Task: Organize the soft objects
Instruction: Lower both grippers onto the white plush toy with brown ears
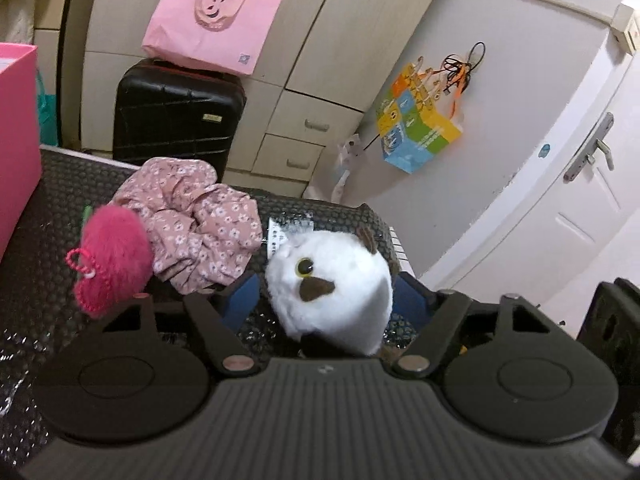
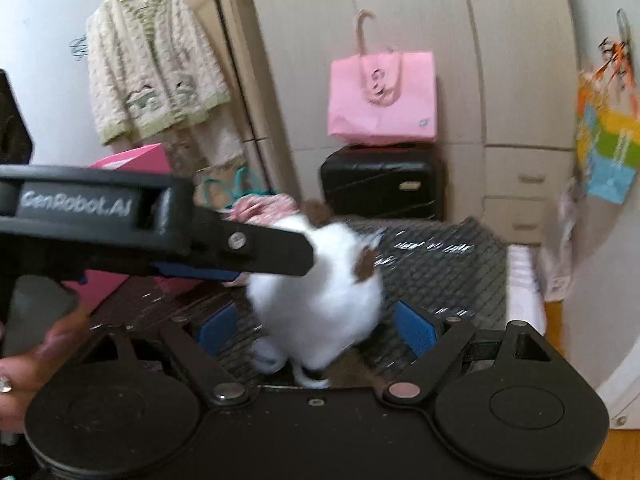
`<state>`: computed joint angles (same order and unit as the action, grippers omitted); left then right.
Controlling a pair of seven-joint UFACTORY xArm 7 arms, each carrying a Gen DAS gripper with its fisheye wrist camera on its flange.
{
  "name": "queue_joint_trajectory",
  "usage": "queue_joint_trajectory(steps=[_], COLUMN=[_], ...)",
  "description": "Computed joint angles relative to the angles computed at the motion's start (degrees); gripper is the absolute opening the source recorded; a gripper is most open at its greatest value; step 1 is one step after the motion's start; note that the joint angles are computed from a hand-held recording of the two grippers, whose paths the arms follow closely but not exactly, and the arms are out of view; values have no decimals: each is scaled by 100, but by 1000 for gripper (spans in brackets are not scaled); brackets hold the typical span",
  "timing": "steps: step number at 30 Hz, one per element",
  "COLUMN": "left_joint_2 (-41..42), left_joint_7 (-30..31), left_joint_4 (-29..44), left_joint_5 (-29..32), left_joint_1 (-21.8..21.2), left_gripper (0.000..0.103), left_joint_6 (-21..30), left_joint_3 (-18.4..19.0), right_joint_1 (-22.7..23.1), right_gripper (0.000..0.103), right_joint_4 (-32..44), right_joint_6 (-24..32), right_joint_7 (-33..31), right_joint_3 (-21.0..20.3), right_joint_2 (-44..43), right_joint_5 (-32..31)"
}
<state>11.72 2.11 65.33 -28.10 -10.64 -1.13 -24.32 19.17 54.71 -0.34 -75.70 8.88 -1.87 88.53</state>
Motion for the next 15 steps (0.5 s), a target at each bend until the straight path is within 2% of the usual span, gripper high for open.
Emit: queue_joint_trajectory(steps=[1,2,3,4,5,8,11,13,15], left_joint_2=[72,165,219,248,270,170,74,-41,-277], left_joint_7=[92,425,680,771,803,550,827,734,505], left_joint_4=[96,198,268,299,318,215,121,46,-107], left_joint_5=[-71,-356,-603,-806,-902,-465,-645,-518,-338], left_joint_1=[94,398,591,614,547,-34,98,-76,-296], left_gripper=[71,71,69,68,67,59,58,58,58], left_joint_6=[81,223,342,372,367,275,245,334,525], left_joint_3=[-111,-461,-676,-714,-661,-46,-213,-3,273], right_joint_1=[-2,-39,-77,-106,-98,-47,6,35,66], right_gripper=[79,75,66,64,64,62,62,61,61], right_joint_4=[46,50,33,15,14,20,-4,-119,-337], right_joint_6=[-57,28,208,332,280,59,-93,-111,-81], right_joint_7=[-18,199,345,500,476,221,-44,260,1111], right_joint_3=[1,-26,-60,-75,-54,14,53,63,70], right_joint_2=[61,94,92,93,103,102,29,-65,-222], right_joint_5=[35,-170,-284,-422,-403,-237,28,-236,-908])
